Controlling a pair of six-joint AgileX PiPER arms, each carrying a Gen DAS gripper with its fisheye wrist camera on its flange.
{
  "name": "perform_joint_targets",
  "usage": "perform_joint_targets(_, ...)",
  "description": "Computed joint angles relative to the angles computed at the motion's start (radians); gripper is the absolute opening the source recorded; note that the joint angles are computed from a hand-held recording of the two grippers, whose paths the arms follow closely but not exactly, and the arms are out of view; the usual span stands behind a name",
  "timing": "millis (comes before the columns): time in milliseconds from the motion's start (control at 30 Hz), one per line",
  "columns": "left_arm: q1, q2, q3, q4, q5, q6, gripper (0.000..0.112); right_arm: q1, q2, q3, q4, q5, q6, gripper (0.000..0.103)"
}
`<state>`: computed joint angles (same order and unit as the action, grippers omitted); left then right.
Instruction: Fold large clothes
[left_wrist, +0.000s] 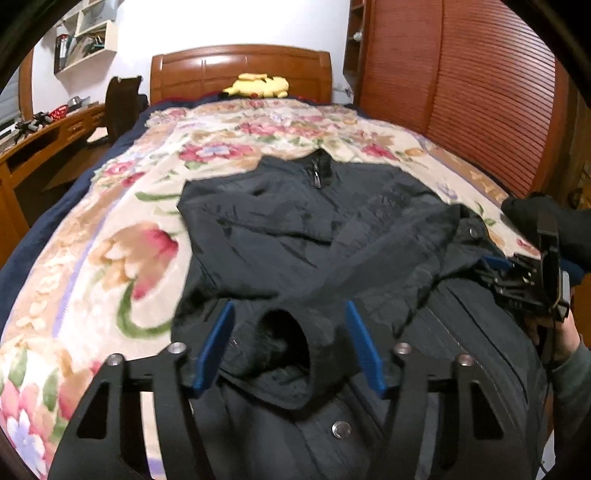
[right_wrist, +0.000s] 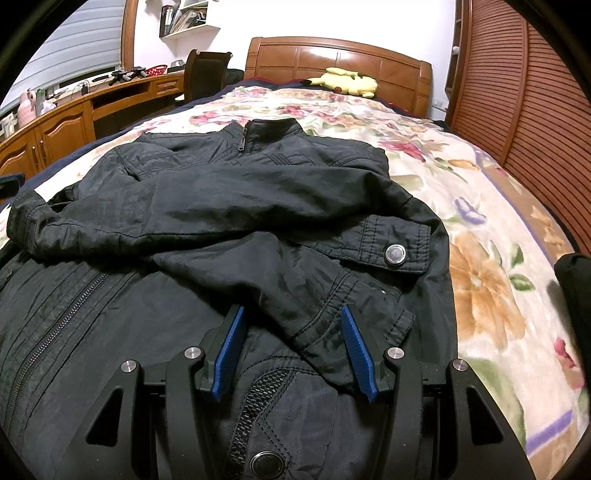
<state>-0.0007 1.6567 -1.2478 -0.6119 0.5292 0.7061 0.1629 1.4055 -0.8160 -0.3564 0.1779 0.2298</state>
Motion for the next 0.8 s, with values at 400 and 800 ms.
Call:
perform_joint_targets(400,-0.007,-0.055,0.113,-0.133,-0.013,0.143,0.007,0.001,0.005,-0.009,0.014,0.013,-0.014,0.055)
perform_joint_targets(800,-0.021,-0.189,0.309,-0.191,0.011,0.242,0.007,0.016,0.009,-0.017,-0.038,0.030,0.042,0.055)
